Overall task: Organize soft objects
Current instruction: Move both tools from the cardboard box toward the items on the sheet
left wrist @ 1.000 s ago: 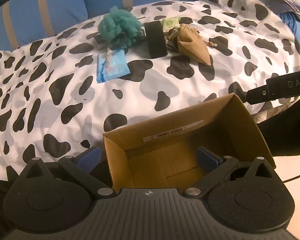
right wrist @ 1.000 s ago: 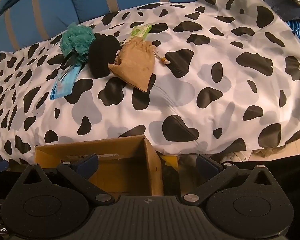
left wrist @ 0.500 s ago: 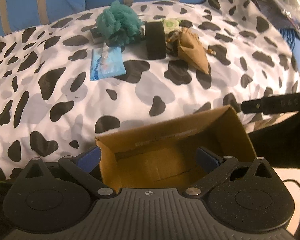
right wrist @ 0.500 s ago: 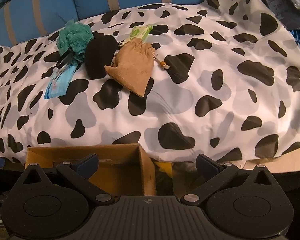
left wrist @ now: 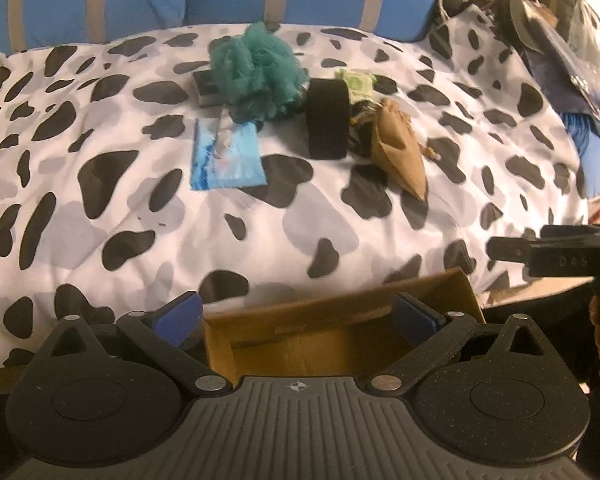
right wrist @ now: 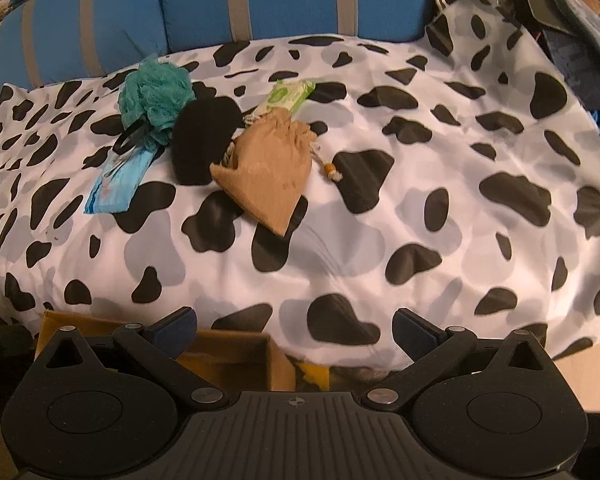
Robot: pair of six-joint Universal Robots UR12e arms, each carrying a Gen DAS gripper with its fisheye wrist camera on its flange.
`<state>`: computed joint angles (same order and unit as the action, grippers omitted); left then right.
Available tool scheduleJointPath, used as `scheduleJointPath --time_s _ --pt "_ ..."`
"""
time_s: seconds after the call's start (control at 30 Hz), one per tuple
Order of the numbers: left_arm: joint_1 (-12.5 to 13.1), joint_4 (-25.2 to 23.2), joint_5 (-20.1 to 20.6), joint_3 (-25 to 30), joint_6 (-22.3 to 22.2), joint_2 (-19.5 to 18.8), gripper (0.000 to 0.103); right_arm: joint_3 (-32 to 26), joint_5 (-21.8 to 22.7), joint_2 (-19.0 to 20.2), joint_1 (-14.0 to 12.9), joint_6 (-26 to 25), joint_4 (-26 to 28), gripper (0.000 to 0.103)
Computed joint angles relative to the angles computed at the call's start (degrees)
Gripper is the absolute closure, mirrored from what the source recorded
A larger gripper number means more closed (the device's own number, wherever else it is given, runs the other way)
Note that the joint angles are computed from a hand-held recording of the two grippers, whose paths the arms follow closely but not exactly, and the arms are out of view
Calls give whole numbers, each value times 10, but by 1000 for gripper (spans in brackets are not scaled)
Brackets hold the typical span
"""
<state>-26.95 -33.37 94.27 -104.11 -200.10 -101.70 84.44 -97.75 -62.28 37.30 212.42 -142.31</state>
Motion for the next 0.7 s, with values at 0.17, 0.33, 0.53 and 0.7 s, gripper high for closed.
scheduleJointPath --time_s 0.17,0.33,0.53,0.7 --pt "9 10 2 1 16 -2 0 -5 -1 4 -4 -19 -9 0" --pt "17 7 4 7 21 -9 0 -16 -15 12 -2 -54 -6 0" --pt "20 18 31 14 37 -24 0 -28 -16 22 -3 -82 -1 0" --pt "26 8 28 27 48 -39 0 -37 -16 32 -8 -91 -4 0"
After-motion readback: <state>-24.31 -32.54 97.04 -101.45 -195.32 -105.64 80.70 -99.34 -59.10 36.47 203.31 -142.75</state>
